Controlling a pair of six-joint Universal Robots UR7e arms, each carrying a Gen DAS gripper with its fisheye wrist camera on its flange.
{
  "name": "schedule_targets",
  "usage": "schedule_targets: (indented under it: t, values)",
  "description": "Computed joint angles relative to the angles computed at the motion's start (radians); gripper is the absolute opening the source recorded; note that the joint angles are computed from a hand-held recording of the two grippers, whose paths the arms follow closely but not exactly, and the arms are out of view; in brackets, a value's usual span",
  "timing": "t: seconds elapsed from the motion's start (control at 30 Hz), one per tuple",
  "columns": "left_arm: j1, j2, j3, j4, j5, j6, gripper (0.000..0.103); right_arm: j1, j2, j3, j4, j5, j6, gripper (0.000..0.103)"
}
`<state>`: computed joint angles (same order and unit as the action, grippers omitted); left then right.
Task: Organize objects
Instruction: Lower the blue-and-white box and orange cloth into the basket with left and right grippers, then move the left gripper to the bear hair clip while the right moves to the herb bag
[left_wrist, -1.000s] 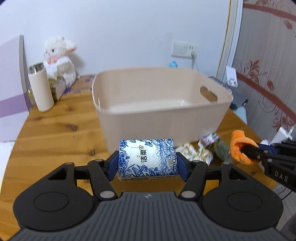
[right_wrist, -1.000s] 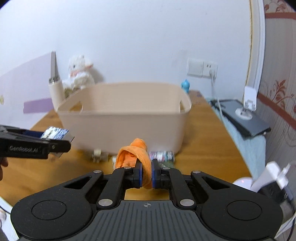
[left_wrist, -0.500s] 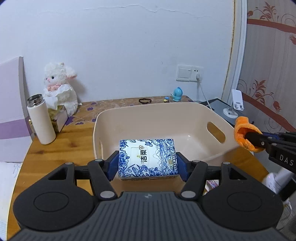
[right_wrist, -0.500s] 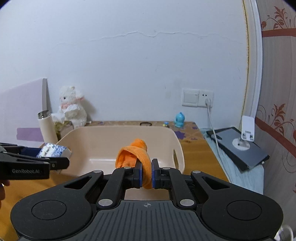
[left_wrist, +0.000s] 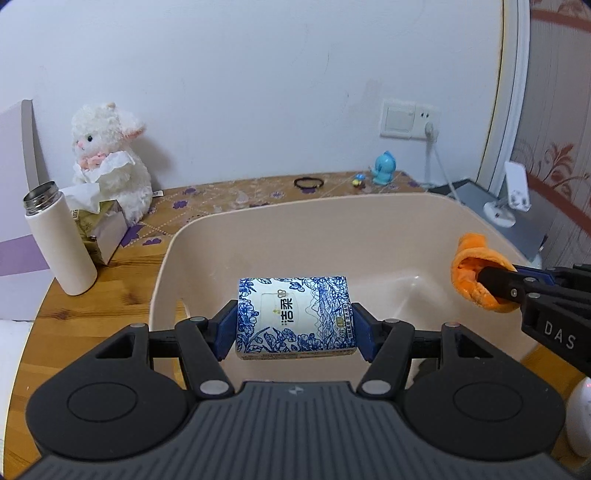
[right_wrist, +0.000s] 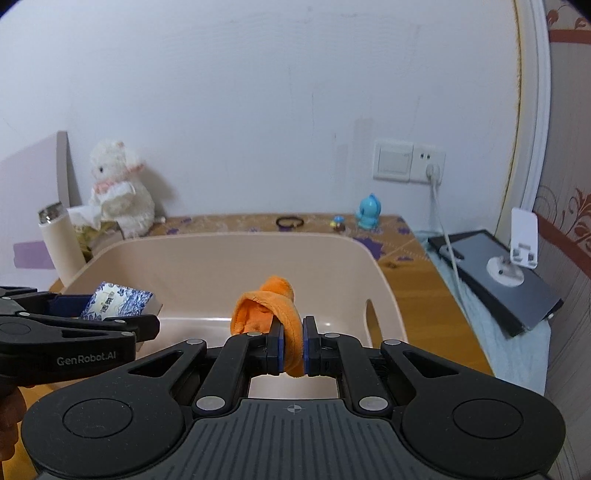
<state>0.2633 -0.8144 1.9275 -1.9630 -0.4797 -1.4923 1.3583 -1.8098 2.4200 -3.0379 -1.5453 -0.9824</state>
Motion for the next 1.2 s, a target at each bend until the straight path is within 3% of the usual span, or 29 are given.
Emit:
schedule_targets:
  t: [0.27, 0.33, 0.37, 0.4, 0.47, 0.6, 0.9, 1.2]
  values:
    - [0.047, 0.034, -0.026, -0.05, -0.046, 0.094, 0.065, 0.061, 0.097, -0.005, -0.065, -0.15, -0.019, 0.011]
    - [0.047, 0.034, -0.033, -0.025, -0.047, 0.073, 0.066, 0.068, 0.106, 0.004, -0.086, -0.172, -0.031, 0.028]
    - [0.047, 0.029, -0.03, -0.032, -0.054, 0.071, 0.066, 0.068, 0.105, 0.009, -0.093, -0.174, -0.036, 0.029]
    - [0.047, 0.023, -0.025, -0.045, -0.058, 0.072, 0.066, 0.066, 0.099, 0.012, -0.086, -0.172, -0.037, 0.038]
    - [0.039, 0.012, -0.021, -0.031, -0.057, 0.05, 0.076, 0.061, 0.078, 0.022, -0.082, -0.157, -0.042, 0.05]
    - [0.012, -0.011, -0.021, 0.038, -0.046, -0.021, 0.083, 0.059, 0.024, 0.038, -0.071, -0.135, -0.058, 0.07]
    - [-0.058, -0.054, -0.028, 0.226, -0.065, -0.189, 0.085, 0.033, -0.132, 0.081, -0.005, -0.08, -0.082, 0.077]
    - [-0.136, -0.073, -0.01, 0.31, -0.105, -0.285, 0.085, -0.095, -0.31, 0.13, 0.112, 0.016, -0.149, 0.079]
